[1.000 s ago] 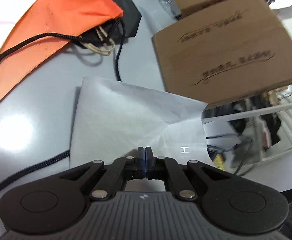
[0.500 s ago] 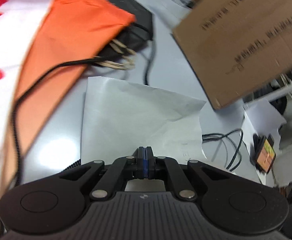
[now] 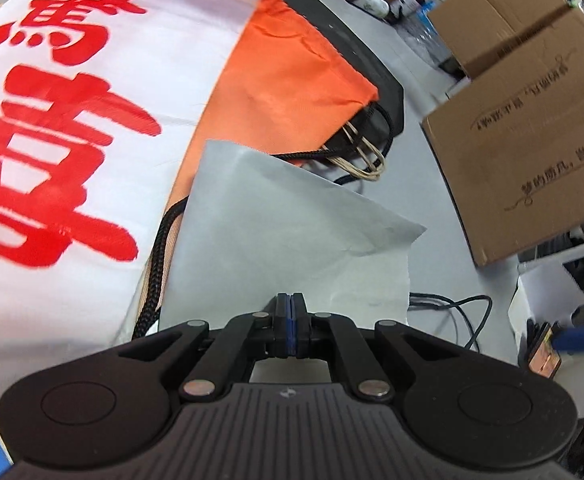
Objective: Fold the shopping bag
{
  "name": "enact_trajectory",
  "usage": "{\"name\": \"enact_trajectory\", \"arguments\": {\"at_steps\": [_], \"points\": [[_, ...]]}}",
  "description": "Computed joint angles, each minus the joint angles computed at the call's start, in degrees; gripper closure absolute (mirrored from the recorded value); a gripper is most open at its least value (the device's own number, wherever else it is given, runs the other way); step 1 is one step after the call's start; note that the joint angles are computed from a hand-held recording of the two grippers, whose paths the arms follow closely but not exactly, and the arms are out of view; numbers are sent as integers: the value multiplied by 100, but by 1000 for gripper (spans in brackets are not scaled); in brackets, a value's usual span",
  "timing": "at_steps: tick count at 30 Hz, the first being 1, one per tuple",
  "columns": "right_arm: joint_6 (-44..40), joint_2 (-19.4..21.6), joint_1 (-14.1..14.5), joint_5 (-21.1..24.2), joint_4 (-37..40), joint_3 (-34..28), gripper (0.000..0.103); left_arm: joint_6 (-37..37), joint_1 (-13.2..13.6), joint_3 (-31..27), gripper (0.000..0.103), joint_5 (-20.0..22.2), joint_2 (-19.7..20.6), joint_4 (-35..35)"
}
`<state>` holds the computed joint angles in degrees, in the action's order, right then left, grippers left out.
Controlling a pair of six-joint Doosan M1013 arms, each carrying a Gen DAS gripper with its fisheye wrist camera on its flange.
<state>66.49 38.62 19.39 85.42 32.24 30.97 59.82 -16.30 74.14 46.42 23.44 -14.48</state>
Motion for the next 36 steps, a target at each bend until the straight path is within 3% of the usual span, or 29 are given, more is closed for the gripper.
{"name": "enact_trajectory", "arguments": {"at_steps": [2,4,6,12,15,17,21,26,28,31,36], "points": [[151,230,105,-7,-258,-263,43,-191,7,97,100,-167,-38,-89],[201,317,204,162,-570,-295,70,-229,41,151,100,-251,-52,-291],[235,381,313,413,-1016,-232,75,-157,79,161,100,-260,-54,-478],[-583,70,414,-12,-1457,513,76,-130,85,281,100,-484,-111,-596],[-1026,-69,405,-373,-1540,878,76,-153,81,261,99,-307,-150,-465],[-1284,-159,330,-561,-1514,1101,76,104,14,157,94,83,-216,-86],[-1449,-428,279,-853,-1406,1594,76,920,-12,513,89,-44,-530,-702],[-1487,-414,262,-883,-1440,1582,75,796,-189,637,89,-16,-558,-309],[-1494,-415,252,-900,-1436,1581,71,752,-224,672,101,-69,-549,-162],[-1215,-168,304,-709,-1435,1138,63,924,-292,739,100,-164,-559,92],[-823,230,404,-828,-1515,363,63,951,-354,828,100,-305,-605,276]]}}
